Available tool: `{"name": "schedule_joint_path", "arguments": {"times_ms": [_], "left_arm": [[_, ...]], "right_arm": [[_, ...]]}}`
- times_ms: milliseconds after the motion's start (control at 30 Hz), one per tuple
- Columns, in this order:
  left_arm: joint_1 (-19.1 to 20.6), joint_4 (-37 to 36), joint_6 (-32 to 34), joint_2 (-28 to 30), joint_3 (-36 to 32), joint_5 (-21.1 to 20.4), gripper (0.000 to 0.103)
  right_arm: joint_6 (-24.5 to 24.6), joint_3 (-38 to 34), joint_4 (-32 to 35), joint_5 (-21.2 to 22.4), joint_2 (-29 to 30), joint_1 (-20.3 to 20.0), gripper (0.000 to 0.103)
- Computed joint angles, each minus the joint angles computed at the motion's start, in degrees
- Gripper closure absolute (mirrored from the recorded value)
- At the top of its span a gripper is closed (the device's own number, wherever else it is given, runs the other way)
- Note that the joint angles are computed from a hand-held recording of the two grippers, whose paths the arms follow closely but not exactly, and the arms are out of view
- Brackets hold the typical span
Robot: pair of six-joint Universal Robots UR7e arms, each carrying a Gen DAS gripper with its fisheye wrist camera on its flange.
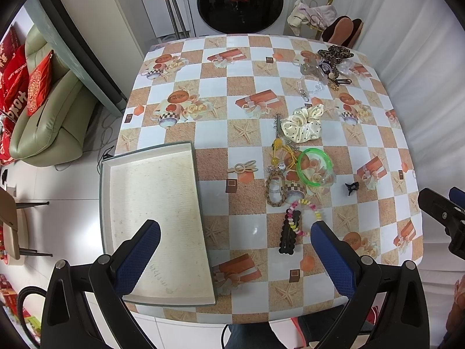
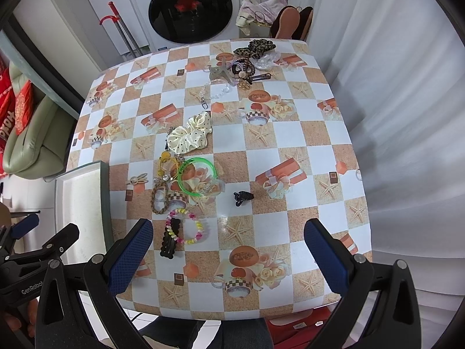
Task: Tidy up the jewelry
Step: 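Grasp the black claw clip with the right tool while the left tool grasps the brown braided bracelet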
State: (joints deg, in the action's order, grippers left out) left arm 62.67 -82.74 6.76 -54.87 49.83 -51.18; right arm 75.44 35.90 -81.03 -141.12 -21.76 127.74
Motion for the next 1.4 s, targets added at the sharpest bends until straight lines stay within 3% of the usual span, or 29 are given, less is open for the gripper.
{"name": "schedule_joint_path", "arguments": {"times_ms": [200,433,633,700,933,1000,1033,1200,1233,1400], "left_arm": [[1.2,-1.26,1.14,-0.32,1.87,0.11,0.0],[3.23,-2.27,2.87,1.52,2.83,-1.46,0.0],[4.84,-4.02,3.16,3.99,4.09,-2.22,0.0],[5.16,-4.41,2.68,5.67,3.7,-1.65,0.009],[6.53,-6.9,2.41,9.49,2.95,-1.14,0.011],[6.92,-7.42,2.72,10.15,2.85,-1.26,0.019],[7.1,-6.8,2.53,10.59,2.41,-1.37,0.024],[7.53,-8.57,3.73,10.69,4.01,-1.26,0.025],[7.54,-8.92,4.03,10.59,4.48,-1.08,0.033],[6.85,-13.3,6.54,9.09,8.57,0.07,0.036]], "right_arm": [[0.06,2.71,-2.87,1.21,-0.65,-0.6,0.0],[-2.93,16.72,-14.06,4.1,-6.5,-3.74,0.0],[-5.03,22.1,-18.96,6.26,-7.72,-6.56,0.0],[-5.97,23.59,-20.83,6.79,-7.95,-7.52,0.0],[-8.94,25.08,-23.64,7.28,-7.4,-10.35,0.001],[-9.71,25.3,-24.28,7.2,-7.06,-11.02,0.002],[-10.35,25.3,-24.64,7.29,-6.73,-11.49,0.005],[-12.77,24.64,-25.61,6.97,-5.24,-12.68,0.014],[-12.98,24.55,-25.68,6.91,-5.09,-12.77,0.019],[-13.46,23.33,-25.25,7.24,-3.46,-13.33,0.038]]}}
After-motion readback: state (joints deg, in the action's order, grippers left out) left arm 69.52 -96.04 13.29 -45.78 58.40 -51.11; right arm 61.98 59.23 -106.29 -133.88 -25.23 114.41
